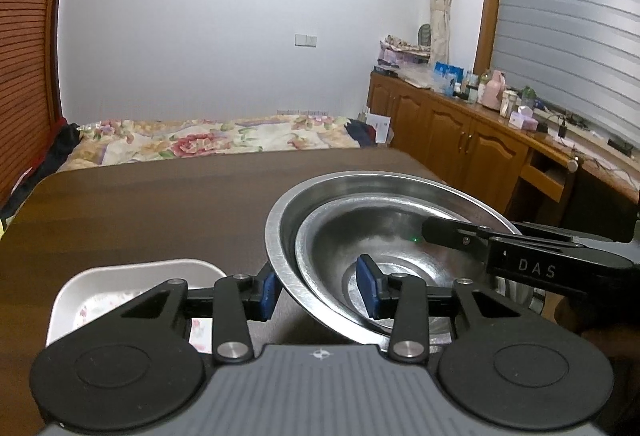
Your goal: Organize plates and bowls
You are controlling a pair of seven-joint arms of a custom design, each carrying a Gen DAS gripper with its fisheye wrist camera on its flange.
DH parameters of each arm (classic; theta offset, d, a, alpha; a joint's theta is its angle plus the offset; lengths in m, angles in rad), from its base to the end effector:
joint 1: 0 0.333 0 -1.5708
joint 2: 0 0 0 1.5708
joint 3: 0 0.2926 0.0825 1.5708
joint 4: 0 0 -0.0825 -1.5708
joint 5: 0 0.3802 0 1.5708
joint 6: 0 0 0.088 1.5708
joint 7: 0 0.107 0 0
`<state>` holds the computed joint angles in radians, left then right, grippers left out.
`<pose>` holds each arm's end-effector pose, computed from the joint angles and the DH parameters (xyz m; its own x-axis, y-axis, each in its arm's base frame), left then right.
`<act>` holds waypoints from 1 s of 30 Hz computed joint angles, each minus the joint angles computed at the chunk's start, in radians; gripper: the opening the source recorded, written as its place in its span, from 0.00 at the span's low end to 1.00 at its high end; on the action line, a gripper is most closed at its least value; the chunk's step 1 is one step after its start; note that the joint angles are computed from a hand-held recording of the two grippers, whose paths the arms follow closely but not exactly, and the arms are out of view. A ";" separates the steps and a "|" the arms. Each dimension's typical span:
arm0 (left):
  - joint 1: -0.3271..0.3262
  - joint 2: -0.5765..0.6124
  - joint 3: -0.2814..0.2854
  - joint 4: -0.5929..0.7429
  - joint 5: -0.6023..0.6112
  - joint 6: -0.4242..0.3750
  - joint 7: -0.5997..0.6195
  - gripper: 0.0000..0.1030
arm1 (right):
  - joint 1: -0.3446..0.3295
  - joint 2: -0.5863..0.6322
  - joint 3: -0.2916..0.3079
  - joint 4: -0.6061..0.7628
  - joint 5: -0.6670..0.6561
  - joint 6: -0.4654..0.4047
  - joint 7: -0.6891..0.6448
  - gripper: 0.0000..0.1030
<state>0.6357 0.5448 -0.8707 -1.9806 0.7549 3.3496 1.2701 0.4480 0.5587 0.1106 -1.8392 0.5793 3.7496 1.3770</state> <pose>0.6114 -0.1546 0.3882 -0.4969 -0.8614 0.1052 -0.4633 0.1608 -0.8715 0.5959 0.2716 0.3588 0.1428 -0.9584 -0.2470 -0.3366 0.1876 -0.9228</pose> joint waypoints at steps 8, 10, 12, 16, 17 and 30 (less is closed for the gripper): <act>0.032 -0.024 -0.022 -0.004 0.008 0.010 -0.008 0.41 | 0.000 -0.002 0.001 0.026 -0.013 -0.003 -0.003 0.37; 0.037 -0.041 -0.017 -0.010 0.017 0.014 -0.024 0.41 | -0.003 0.001 0.004 0.034 -0.023 -0.006 0.000 0.37; 0.052 -0.053 -0.019 -0.016 0.032 0.016 -0.041 0.41 | -0.003 0.007 0.006 0.046 -0.033 -0.011 0.003 0.37; 0.083 -0.068 -0.024 -0.022 0.069 0.019 -0.079 0.41 | -0.009 0.021 0.016 0.069 -0.068 -0.021 0.017 0.37; 0.096 -0.069 -0.032 -0.024 0.078 0.017 -0.086 0.41 | -0.012 0.024 0.019 0.074 -0.077 -0.028 0.023 0.37; 0.202 -0.112 -0.030 -0.064 0.147 0.040 -0.167 0.41 | 0.000 0.077 0.036 0.172 -0.179 -0.113 0.050 0.37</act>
